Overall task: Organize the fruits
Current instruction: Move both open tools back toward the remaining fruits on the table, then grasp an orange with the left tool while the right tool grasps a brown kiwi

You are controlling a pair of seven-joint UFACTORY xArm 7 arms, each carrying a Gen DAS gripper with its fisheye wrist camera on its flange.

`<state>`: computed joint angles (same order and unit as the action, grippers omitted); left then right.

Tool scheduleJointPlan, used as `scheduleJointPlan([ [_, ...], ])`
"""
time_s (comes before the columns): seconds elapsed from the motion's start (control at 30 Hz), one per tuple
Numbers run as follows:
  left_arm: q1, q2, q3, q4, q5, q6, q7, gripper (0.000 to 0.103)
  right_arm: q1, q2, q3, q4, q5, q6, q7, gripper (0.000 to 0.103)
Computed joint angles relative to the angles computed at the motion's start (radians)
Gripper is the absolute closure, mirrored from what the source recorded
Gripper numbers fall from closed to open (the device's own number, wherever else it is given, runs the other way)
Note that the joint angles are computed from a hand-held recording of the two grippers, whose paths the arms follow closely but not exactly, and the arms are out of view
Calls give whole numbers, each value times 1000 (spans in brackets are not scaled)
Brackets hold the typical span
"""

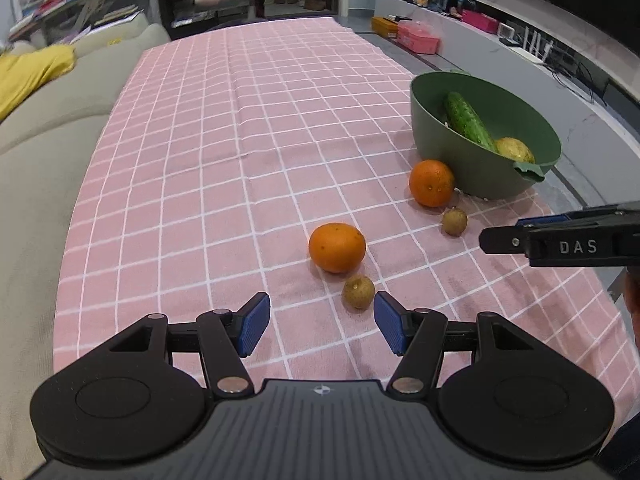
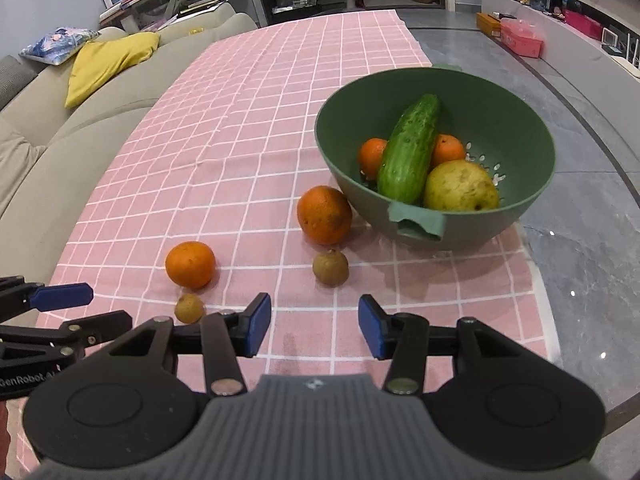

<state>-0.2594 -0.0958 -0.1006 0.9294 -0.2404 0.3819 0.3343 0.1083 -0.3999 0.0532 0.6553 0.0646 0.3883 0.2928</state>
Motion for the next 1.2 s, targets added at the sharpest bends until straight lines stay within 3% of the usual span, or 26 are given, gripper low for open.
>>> scheduleJointPlan([
  [0.3,-10,62,-7,49,-103,-18,87,33,-13,64,20,24,-35,-19,47,57],
  [0.83,23,182,-52,150,-163,-17,159,33,-40,159,37,75,-131,-43,149,58],
  [1.2,37,235,-58,187,-130,-26,123,33,-41,215,36,105,-173,-57,187,61],
])
